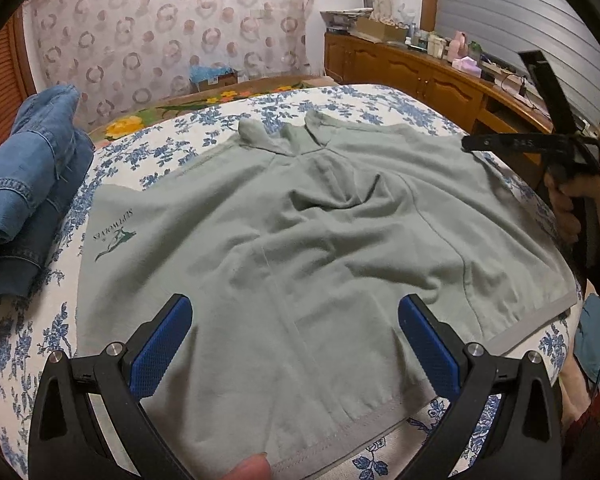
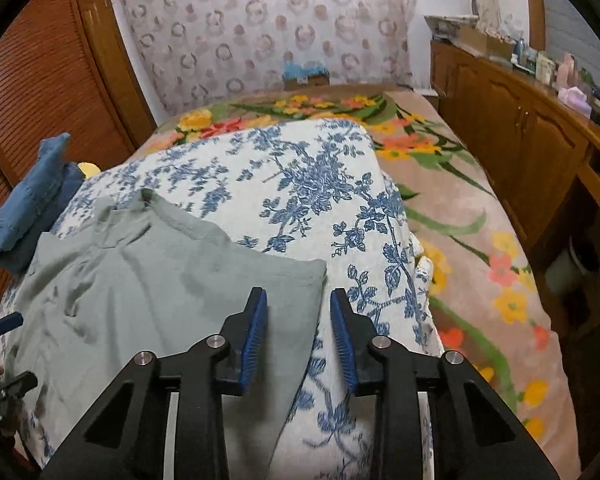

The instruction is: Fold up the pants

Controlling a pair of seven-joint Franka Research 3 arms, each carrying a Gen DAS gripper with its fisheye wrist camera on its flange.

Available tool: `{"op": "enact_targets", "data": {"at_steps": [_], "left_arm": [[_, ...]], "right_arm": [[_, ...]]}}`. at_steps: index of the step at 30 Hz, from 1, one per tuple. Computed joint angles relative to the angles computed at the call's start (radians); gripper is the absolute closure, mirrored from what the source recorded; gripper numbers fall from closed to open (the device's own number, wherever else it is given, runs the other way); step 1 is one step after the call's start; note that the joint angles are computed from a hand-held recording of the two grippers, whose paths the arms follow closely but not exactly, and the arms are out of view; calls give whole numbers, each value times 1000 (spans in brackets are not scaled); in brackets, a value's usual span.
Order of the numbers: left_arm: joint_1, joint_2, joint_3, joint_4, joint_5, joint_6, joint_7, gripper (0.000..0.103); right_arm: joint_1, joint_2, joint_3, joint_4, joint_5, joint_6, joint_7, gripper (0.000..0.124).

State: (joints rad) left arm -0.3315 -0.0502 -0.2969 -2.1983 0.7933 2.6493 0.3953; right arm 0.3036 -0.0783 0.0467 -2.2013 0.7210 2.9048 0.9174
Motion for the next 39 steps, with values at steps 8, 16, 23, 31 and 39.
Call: {"op": "enact_targets", "data": {"at_steps": [8, 16, 23, 31, 39], "left_arm": [[-3, 13, 5, -2, -38, 10, 35, 0], [-7, 28, 9, 3, -96, -3, 87, 0], [-8, 28, 11, 5, -96, -7, 92, 0], [-12, 26, 6, 6, -70, -23, 47, 0], [-16, 13, 4, -3, -81, -35, 50, 0]], "right_arm": [[-9, -32, 2, -17, -94, -4, 66, 119], [-41, -63, 0, -72, -256, 80, 253, 121], [-36, -119, 11, -130, -303, 130, 280, 117], [240, -260, -142, -302, -99, 252, 47, 76], [481, -426, -273, -502, -95, 321, -7, 65]]}}
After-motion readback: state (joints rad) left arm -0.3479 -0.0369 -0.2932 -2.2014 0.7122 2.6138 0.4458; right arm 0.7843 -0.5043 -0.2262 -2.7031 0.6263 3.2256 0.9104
